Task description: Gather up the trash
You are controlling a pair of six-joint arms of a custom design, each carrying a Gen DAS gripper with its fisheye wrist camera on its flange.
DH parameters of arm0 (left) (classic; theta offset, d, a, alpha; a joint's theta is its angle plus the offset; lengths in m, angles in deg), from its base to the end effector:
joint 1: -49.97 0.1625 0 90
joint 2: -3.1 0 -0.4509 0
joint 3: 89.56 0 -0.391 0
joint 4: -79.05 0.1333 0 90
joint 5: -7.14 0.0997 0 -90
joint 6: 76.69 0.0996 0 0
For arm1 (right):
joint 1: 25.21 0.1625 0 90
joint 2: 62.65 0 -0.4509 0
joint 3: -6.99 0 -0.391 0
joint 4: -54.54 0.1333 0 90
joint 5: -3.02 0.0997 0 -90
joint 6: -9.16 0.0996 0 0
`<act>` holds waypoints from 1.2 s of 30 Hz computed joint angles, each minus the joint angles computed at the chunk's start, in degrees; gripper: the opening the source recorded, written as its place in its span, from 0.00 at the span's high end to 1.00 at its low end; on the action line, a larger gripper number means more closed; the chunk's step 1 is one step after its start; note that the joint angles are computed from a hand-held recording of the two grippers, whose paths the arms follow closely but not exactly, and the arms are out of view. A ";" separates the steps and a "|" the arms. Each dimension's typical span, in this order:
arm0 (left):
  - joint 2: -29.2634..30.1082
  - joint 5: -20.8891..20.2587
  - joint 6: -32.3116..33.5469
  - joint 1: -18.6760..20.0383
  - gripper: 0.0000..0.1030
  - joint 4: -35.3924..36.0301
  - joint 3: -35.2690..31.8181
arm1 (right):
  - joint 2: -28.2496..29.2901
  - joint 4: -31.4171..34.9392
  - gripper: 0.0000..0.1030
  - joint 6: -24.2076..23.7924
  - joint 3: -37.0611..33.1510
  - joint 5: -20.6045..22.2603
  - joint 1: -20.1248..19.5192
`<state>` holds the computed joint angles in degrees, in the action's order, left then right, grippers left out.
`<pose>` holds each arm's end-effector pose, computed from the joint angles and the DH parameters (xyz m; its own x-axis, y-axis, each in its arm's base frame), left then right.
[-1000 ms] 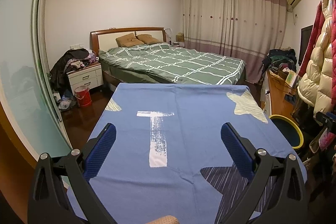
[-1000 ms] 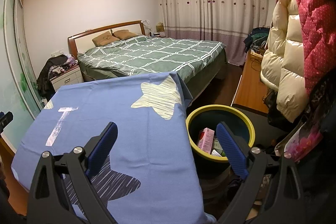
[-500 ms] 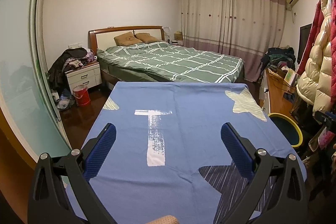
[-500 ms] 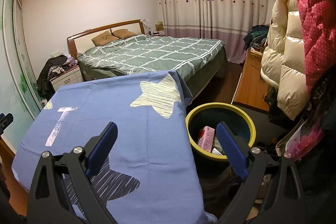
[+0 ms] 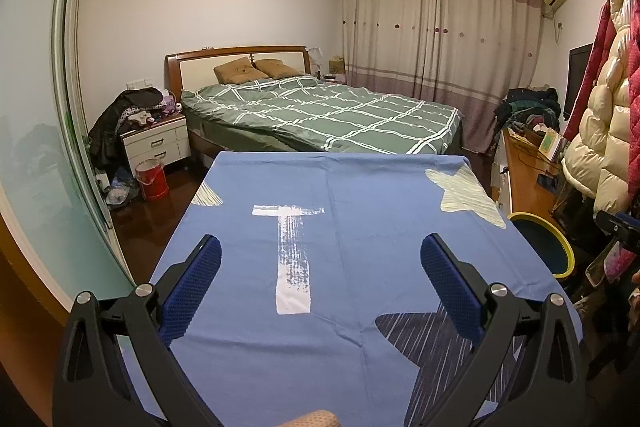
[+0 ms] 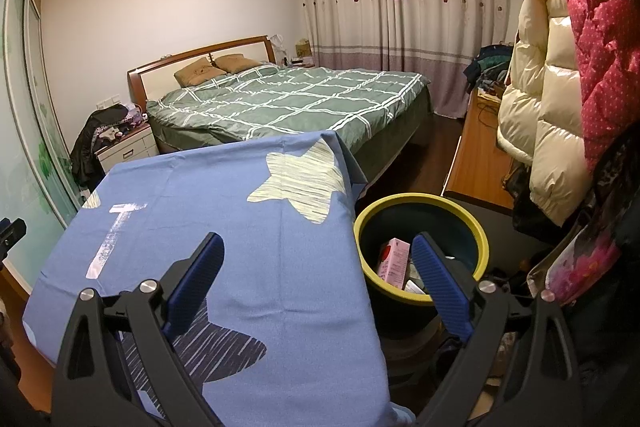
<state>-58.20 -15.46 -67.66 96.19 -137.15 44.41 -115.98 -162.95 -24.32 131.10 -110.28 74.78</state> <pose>-0.1301 -0.4613 0.2422 -0.7168 -0.1994 -0.6682 0.5303 0.4662 -0.7081 0.1843 -0.5049 0.1881 -0.7498 -0.1595 0.6422 -0.6100 0.5426 -0.5774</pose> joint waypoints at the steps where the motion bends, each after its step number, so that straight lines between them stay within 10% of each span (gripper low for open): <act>1: -0.08 0.01 -0.29 0.00 0.05 0.35 0.04 | 0.05 -0.11 0.12 0.01 0.06 -0.11 0.12; 36: -0.35 -5.55 -2.01 2.74 0.05 5.31 -1.21 | 0.57 0.83 0.12 1.04 0.14 -0.78 0.53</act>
<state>-58.56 -21.01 -69.66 98.93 -131.84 43.19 -115.41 -162.13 -23.28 131.24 -111.05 75.31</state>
